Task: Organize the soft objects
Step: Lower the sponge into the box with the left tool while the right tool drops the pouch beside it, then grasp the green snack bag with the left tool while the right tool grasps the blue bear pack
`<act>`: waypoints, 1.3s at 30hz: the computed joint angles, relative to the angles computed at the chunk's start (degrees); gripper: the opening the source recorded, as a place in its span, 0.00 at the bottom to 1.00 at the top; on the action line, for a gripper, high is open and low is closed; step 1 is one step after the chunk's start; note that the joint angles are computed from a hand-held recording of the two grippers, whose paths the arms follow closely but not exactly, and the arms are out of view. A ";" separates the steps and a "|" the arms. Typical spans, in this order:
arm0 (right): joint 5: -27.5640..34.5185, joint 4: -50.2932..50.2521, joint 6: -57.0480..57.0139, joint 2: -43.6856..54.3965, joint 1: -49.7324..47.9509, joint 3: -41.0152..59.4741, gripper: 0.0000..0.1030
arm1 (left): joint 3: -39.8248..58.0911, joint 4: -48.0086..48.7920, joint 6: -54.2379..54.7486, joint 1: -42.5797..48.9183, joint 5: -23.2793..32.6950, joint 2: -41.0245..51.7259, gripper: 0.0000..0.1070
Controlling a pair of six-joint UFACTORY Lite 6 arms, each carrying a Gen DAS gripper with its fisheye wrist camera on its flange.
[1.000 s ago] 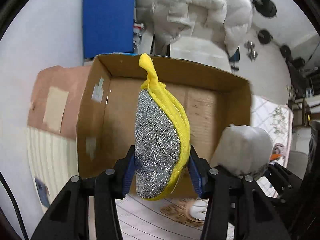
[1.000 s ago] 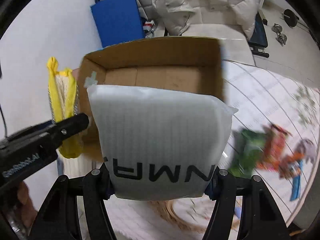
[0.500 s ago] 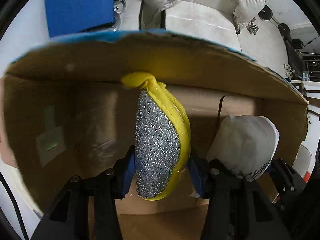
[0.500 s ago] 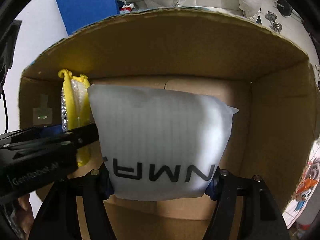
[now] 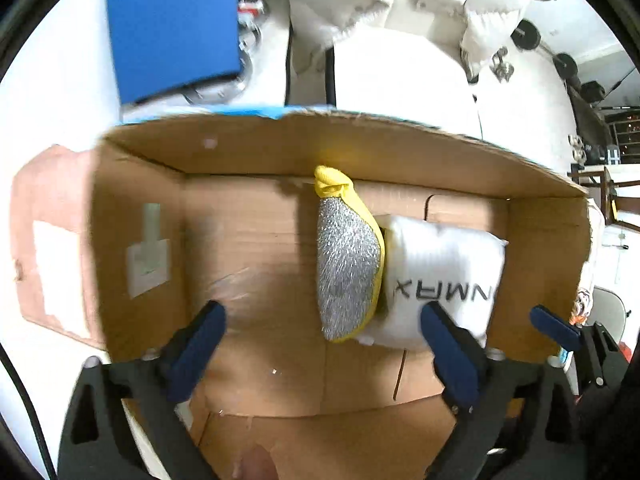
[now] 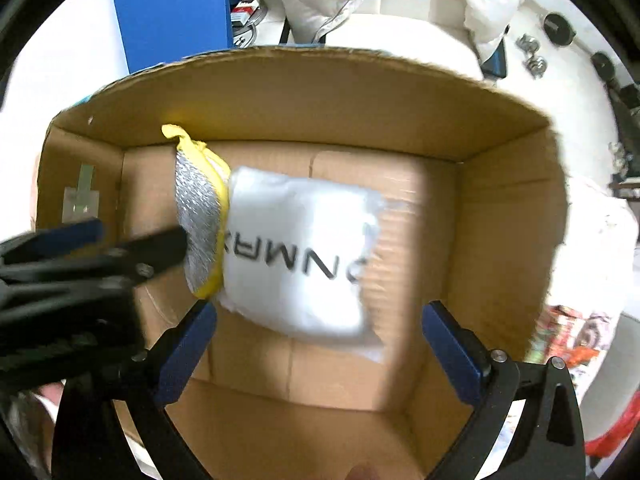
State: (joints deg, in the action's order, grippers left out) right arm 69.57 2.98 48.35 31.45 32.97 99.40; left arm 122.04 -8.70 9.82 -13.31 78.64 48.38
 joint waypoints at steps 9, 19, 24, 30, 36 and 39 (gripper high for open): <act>2.31 -5.33 7.46 -10.06 6.78 -2.90 1.00 | -30.78 6.23 0.19 1.63 -12.12 -32.41 0.95; 1.47 -12.86 17.98 -24.96 15.09 -13.49 1.00 | -41.54 4.68 2.96 4.58 -13.01 -51.53 0.95; 6.11 -16.41 24.72 -29.41 22.63 -11.87 1.00 | -42.64 1.32 4.51 7.57 -8.34 -58.30 0.95; 8.18 -19.24 32.03 -37.73 28.48 -15.70 1.00 | -41.67 1.51 -1.31 2.14 -4.69 -63.00 0.95; 17.73 -21.24 41.36 -59.78 33.68 -29.40 1.00 | -38.56 8.39 -21.53 -22.37 -4.82 -61.44 0.95; 29.32 -21.05 45.89 -73.52 36.49 -36.95 1.00 | -36.25 10.53 -31.43 -35.67 -7.73 -53.52 0.95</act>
